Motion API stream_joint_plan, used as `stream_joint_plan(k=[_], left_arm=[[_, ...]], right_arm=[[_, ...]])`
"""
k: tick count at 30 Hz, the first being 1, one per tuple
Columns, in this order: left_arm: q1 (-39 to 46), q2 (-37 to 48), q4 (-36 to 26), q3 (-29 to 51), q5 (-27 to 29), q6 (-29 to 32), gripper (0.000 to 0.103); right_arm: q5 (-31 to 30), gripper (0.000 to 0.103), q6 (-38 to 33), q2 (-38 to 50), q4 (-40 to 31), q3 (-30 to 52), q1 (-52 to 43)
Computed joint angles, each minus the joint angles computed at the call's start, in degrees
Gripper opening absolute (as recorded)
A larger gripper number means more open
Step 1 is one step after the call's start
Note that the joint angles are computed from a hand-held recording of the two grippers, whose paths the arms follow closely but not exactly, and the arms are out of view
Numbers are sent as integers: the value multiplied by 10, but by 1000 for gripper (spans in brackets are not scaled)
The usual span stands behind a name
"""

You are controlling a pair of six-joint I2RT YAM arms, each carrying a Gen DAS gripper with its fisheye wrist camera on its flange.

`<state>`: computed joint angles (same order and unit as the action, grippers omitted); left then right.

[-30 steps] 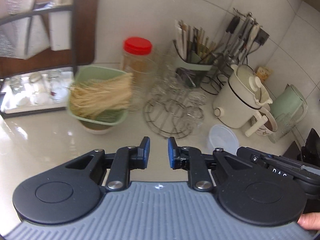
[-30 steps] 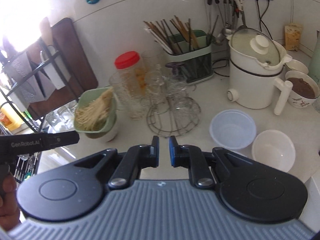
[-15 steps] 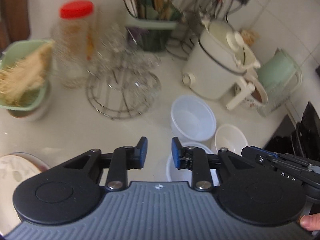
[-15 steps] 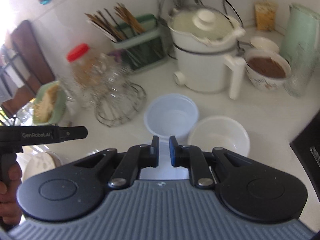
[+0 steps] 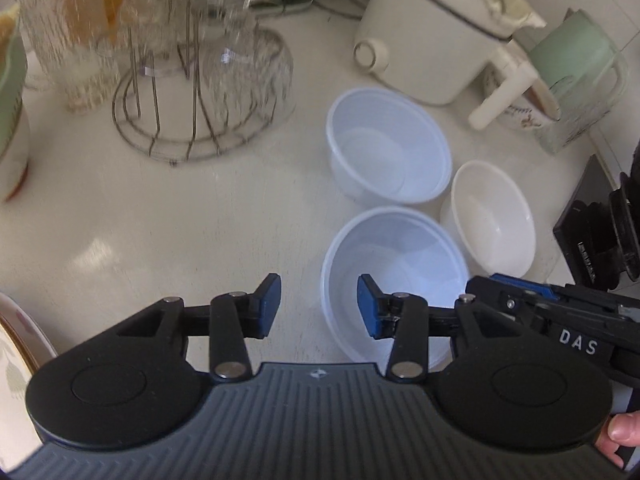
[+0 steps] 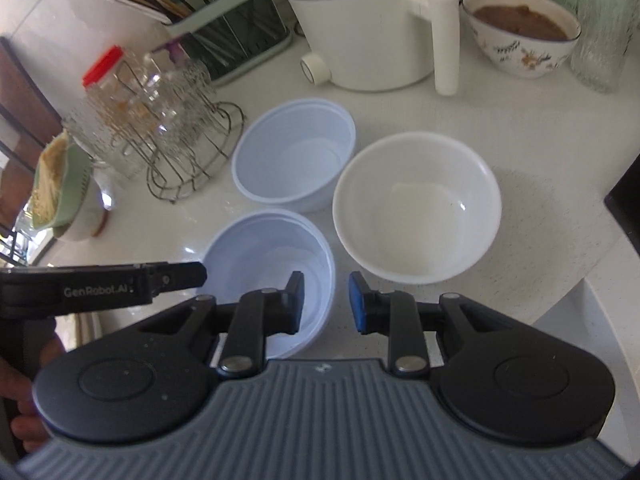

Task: Organize plates and bowls
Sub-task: 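Close both grippers on the rim of a translucent plastic bowl, then lift the translucent bowl with both grippers and carry it to the other translucent bowl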

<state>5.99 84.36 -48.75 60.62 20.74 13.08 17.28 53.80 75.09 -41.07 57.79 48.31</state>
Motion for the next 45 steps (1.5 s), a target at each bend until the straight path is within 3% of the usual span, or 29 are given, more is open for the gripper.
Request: stream_joint_plan(k=[2, 6, 10, 17, 26, 45], left_arm=[[-1, 6, 4, -5, -3, -5, 41], [-1, -2, 23, -16, -7, -17, 21], [0, -1, 23, -12, -5, -24, 13], [0, 4, 21, -2, -4, -44, 8], [13, -10, 3, 18, -15, -63, 8], [149, -42, -41, 14, -39, -60, 8]], right_arm=[[-4, 28, -7, 7, 14, -6, -6], [-24, 27, -12, 17, 34, -16, -20], [-32, 22, -23, 23, 38, -17, -25], [-71, 13, -38, 16, 62, -28, -45], [-110, 13, -65, 10, 71, -9, -65], [-196, 13, -166, 128, 70, 105, -29]])
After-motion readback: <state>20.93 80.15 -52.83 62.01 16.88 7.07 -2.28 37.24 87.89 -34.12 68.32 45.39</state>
